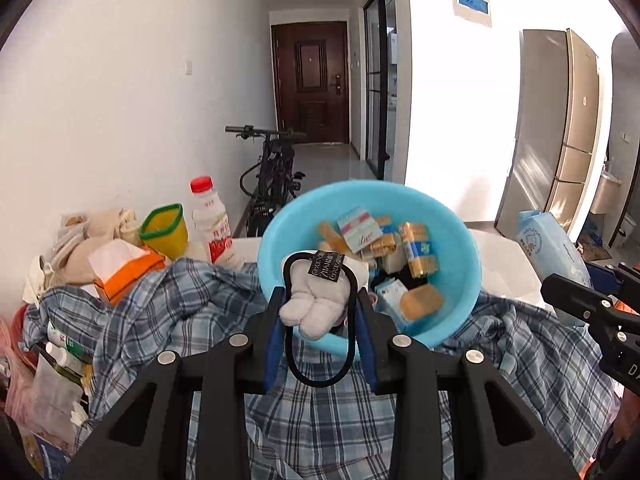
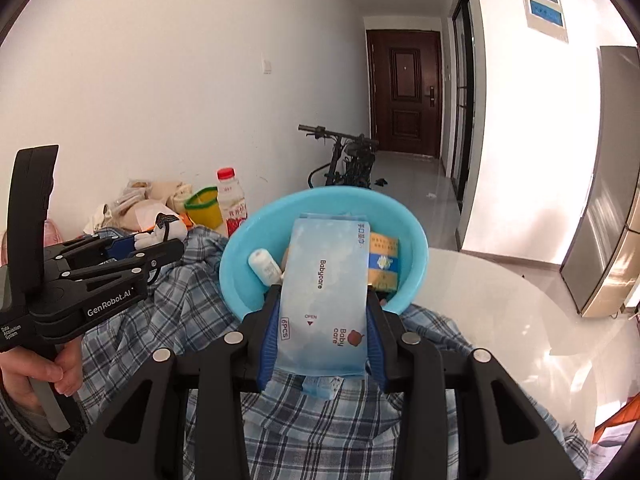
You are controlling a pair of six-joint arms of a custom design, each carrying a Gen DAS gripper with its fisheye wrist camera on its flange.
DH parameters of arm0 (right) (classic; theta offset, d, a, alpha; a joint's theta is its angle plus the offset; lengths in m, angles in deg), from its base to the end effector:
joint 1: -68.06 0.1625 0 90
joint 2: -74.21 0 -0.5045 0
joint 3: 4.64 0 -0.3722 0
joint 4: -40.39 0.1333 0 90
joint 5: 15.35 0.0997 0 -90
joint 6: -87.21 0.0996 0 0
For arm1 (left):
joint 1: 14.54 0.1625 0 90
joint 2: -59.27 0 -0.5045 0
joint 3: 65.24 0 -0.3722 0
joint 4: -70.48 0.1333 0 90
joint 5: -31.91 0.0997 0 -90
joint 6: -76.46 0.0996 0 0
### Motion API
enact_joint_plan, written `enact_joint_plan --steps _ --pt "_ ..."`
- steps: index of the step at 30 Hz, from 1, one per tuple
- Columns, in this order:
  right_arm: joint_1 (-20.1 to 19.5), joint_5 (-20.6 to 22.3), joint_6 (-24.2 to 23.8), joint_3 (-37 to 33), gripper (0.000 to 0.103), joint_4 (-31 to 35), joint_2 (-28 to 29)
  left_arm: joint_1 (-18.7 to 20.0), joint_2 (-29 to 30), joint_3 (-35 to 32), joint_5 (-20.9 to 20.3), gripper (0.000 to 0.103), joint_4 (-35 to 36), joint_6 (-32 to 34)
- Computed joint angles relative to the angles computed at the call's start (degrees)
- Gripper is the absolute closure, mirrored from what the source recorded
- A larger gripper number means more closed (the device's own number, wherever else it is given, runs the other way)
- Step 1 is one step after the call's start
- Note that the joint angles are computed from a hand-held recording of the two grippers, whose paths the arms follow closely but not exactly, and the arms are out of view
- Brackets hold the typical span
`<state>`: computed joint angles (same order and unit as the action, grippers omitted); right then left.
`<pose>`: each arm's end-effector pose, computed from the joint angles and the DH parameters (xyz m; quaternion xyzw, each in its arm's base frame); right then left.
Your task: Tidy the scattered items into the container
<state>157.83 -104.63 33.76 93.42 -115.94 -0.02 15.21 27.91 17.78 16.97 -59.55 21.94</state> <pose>0.1321 -0.6189 0.4916 0.4195 -0.8322 0.3260 0.1584 -0.5409 -0.5735 0.0879 0.1011 0.7849 -0.4672 0.3943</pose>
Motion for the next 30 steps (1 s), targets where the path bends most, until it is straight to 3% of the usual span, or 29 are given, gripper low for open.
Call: enact_joint_plan --steps 4,14,19,30 --pt "1.3 0.8 -0.7 -0.2 0.067 -1.5 -0.3 -0.5 0.2 -1.6 2.5 0.069 -0.1 1.4" --pt "1.4 0.5 -0.1 -1.5 0.067 -0.9 0.7 0.2 0.7 -3.0 0.3 0.069 -1.3 3.6" --pt "1.7 -1.0 0.1 -3.2 0.067 -0.4 2.5 1.2 1.5 -3.9 -1.7 0.069 -7.5 9.3" --pt "2.0 -4.2 2.1 -13.9 0.067 3.9 10.9 6.5 5.0 -12.5 -4.6 0.069 -10.9 18.3"
